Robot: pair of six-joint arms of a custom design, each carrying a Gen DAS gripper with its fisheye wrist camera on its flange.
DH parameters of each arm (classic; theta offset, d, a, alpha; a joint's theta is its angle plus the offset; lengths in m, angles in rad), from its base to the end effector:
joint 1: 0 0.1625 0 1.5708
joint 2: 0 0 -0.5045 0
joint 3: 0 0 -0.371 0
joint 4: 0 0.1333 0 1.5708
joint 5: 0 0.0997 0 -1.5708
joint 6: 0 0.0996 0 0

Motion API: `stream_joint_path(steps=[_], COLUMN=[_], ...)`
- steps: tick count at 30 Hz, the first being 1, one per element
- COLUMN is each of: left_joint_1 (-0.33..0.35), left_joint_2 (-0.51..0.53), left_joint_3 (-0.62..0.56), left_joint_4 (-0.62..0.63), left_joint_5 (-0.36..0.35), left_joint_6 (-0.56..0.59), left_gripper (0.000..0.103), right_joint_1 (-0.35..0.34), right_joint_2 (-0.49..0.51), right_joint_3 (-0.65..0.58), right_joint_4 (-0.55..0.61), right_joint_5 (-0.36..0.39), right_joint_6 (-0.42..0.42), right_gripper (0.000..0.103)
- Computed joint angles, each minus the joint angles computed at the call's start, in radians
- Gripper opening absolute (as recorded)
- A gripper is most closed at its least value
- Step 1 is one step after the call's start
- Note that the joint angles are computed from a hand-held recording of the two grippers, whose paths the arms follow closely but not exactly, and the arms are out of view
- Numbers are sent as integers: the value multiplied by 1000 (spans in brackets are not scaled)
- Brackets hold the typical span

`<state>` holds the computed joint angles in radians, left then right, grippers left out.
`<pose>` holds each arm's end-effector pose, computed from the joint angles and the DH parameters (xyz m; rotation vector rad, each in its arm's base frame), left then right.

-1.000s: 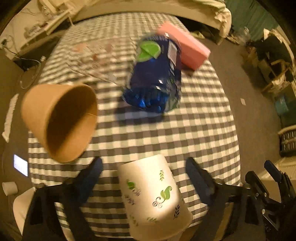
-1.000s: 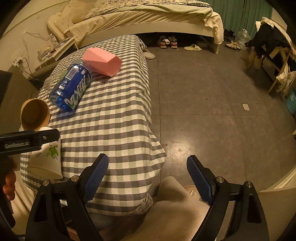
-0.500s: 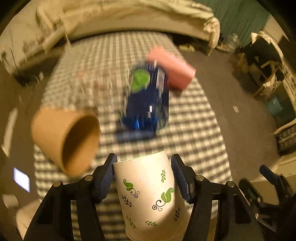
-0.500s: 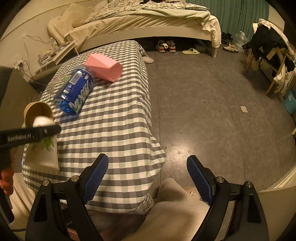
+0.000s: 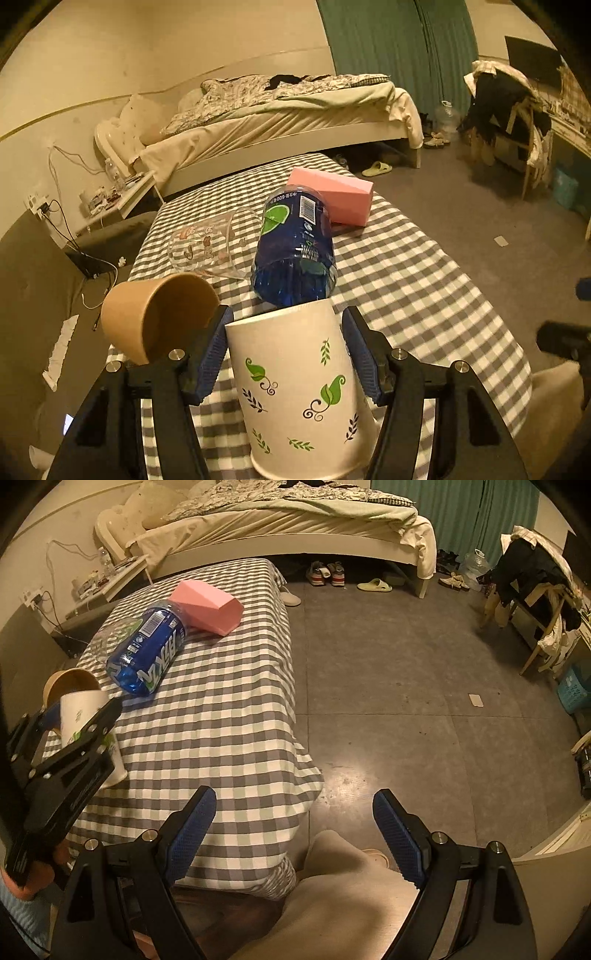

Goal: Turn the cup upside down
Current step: 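Rotate the white cup with the left gripper and lower it rim-up onto the tablecloth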

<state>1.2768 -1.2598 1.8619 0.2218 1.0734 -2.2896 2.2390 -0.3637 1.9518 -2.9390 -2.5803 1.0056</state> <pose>0.0437 -0.4797 0.3007 1.0888 2.1234 -0.7284 0.3797 -0.4020 -0.1025 -0.2380 -2.1991 0.7425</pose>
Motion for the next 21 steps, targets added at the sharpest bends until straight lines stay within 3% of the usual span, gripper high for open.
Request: stream_joint_path(steps=[5,17,21], left_joint_1=[4,32,18], left_joint_2=[-2,-14,-26], left_joint_3=[-6,-1,1], left_joint_4=[100,182,183], left_joint_5=[3,42,34], left_joint_6=[-73,-106,-119], left_gripper=[63,63,80], right_joint_1=[5,26,33], right_joint_2=[-3,-4,-9], right_joint_3=[-9,-28,-28], right_joint_4=[18,72,75], right_joint_5=[-9,-15,-19], right_joint_6=[4,30,40], right_gripper=[87,87,87])
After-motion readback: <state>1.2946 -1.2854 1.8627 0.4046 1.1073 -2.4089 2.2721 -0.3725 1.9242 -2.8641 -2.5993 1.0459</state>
